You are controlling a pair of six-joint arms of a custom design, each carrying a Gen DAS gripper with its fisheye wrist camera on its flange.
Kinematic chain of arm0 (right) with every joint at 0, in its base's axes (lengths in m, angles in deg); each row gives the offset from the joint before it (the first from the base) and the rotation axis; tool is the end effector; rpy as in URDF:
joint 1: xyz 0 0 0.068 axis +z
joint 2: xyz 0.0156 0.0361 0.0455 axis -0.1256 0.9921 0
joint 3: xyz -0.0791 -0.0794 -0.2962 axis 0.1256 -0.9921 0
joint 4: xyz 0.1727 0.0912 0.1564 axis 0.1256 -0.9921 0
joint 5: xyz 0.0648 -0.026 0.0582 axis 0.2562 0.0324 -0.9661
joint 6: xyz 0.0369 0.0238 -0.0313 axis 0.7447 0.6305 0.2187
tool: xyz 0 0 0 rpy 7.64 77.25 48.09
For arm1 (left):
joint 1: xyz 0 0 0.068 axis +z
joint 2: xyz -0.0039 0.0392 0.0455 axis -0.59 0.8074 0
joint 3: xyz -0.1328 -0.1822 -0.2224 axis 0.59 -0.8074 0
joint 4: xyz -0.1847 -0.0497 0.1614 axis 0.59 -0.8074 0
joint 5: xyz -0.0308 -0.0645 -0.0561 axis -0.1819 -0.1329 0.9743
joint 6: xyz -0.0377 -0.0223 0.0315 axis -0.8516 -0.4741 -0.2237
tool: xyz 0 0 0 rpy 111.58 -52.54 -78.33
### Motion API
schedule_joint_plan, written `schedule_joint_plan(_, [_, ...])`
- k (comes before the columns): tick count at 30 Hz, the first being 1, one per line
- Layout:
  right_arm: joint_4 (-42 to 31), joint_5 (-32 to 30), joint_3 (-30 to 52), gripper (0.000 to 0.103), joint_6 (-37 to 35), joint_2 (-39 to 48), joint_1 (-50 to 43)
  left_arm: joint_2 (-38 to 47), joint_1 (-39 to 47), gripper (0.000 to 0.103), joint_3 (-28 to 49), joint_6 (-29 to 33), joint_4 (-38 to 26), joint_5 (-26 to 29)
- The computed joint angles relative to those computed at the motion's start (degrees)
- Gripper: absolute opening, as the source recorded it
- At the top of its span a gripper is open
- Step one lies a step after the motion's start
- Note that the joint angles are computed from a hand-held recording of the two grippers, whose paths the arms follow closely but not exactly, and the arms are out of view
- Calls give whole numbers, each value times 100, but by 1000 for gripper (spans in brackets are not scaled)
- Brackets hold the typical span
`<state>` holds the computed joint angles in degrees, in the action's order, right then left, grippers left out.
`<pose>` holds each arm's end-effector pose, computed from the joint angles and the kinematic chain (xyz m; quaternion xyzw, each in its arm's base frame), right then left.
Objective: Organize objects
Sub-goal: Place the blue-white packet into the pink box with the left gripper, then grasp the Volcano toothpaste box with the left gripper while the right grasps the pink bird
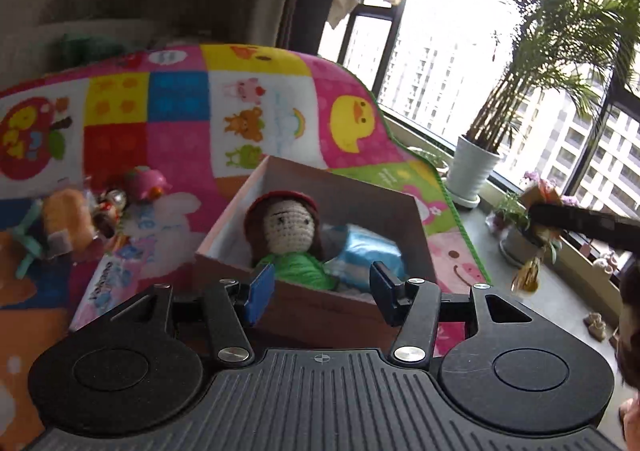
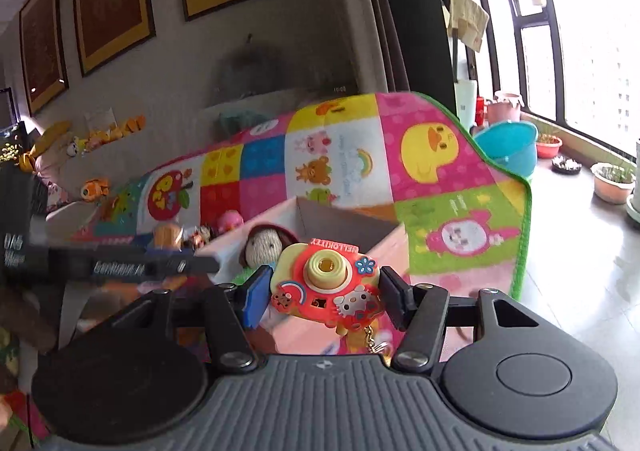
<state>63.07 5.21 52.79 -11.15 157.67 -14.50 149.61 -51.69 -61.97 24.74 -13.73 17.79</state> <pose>0.1884 -0.0079 0.1565 -0.0788 0.8337 0.1596 0.5228 0.2413 -0.0739 0.1248 0.0944 0.8679 -0.1840 0.4515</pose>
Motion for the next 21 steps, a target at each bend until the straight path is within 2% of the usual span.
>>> schedule_joint_plan(3, [-750,362,1102,57,373,-47,482,64,674,57,-498,142,415,113])
schedule_joint_plan(5, [-999,667,1886,65,610,379,771,243,1166,57,-714,154,708,205])
schedule_joint_plan(6, [-1091,973,2226,74,614,623,945,347,1426,57,-814,145,881,300])
schedule_joint_plan(8, [-1188,1661,2631,75,572,992,1265,605,1966,57,-994,176,1281,620])
schedule_joint_plan(9, [-1227,1772,2672,75,515,1074,1351,738,2233,57,-1065,217,1464,821])
schedule_joint_plan(11, [-1096,1625,2395,75,405,1110,1422,1040,2651,57,-1162,297,1792,1134])
schedule_joint_plan(14, [-781,1563,1553,75,-59,1119,1695,1441,2895,57,-1096,338,2011,1283])
schedule_joint_plan(17, [321,2194,552,75,-729,1590,2365,1787,2845,57,-1025,223,2313,1231])
schedule_joint_plan(19, [1057,2630,179,73,-995,2181,2815,1911,2711,57,-936,50,2441,1086])
schedule_joint_plan(20, [1241,2800,147,70,-1043,2449,2965,1933,2624,57,-867,-8,2433,988])
schedule_joint_plan(21, [1357,2944,130,60,-1066,2645,3082,1933,2531,57,-786,-31,2385,882])
